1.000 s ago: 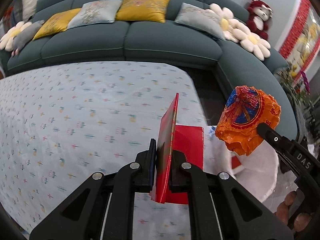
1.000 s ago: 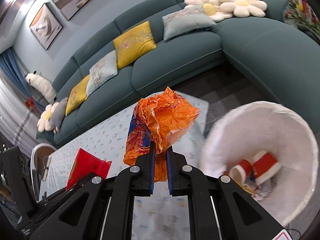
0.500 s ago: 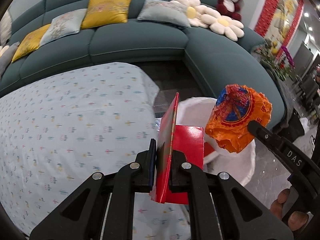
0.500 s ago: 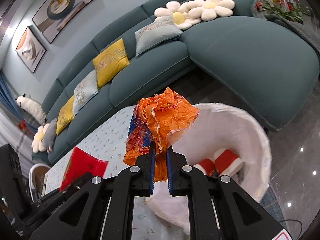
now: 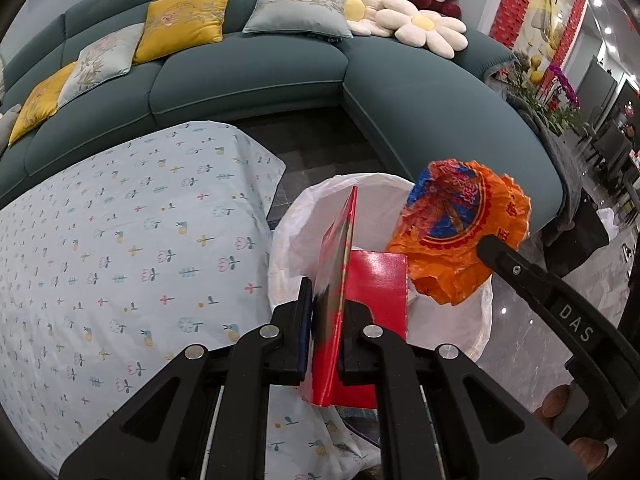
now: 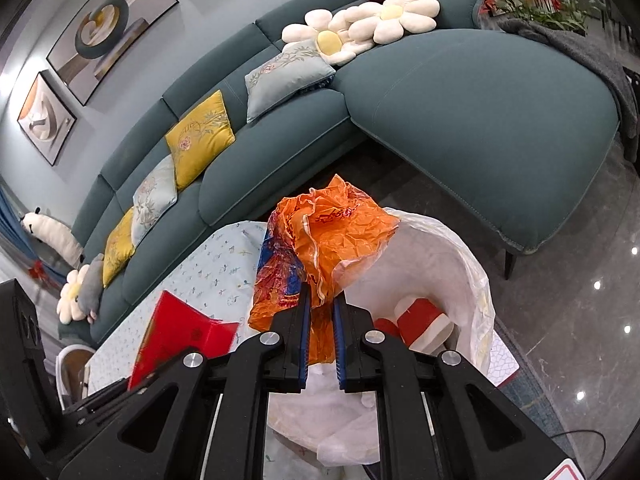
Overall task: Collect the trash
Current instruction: 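Carry the red envelope and orange bag over the bin and open both tools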
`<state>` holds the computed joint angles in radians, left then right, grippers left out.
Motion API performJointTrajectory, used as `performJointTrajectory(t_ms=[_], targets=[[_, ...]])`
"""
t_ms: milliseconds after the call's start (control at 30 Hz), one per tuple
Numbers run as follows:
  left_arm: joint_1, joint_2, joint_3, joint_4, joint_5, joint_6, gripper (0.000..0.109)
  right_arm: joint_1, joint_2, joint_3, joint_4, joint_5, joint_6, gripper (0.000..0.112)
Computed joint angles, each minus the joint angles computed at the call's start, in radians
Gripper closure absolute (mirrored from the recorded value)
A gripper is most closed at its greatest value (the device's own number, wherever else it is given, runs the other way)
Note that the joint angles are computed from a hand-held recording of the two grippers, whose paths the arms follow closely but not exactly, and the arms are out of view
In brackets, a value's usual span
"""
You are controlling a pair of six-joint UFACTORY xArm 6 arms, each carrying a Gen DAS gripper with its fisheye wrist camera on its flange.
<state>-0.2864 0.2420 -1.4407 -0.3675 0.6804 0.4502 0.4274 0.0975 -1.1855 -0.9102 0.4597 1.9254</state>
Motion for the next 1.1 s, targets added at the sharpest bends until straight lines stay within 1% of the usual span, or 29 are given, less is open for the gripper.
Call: performJointTrajectory(t_ms=[167, 433, 933, 1033, 1100], targets=[[-0.010, 0.011, -0.004, 0.021, -0.004, -0.010, 0.099, -0.006, -0.012, 0.018, -0.020, -0.012, 0.017, 0.102], [-0.026, 0.027, -0.014, 0.045, -0.001, -0.029, 0.099, -0.008, -0.014, 0.020, 0.007, -0.005, -0.010, 0.102], [-0.030, 0.048, -0.030, 0.035, 0.009, -0.031, 0.097, -0.012, -0.014, 0.021, 0.017, -0.006, -0.019, 0.101], [-0.032, 0.048, -0.025, 0.036, 0.003, -0.036, 0.091, -0.011, -0.014, 0.021, 0.020, -0.003, -0.017, 0.096], [-0.033, 0.047, -0.024, 0.039, -0.004, -0.046, 0.081, -0.009, -0.015, 0.018, 0.018, 0.007, -0.014, 0.094]])
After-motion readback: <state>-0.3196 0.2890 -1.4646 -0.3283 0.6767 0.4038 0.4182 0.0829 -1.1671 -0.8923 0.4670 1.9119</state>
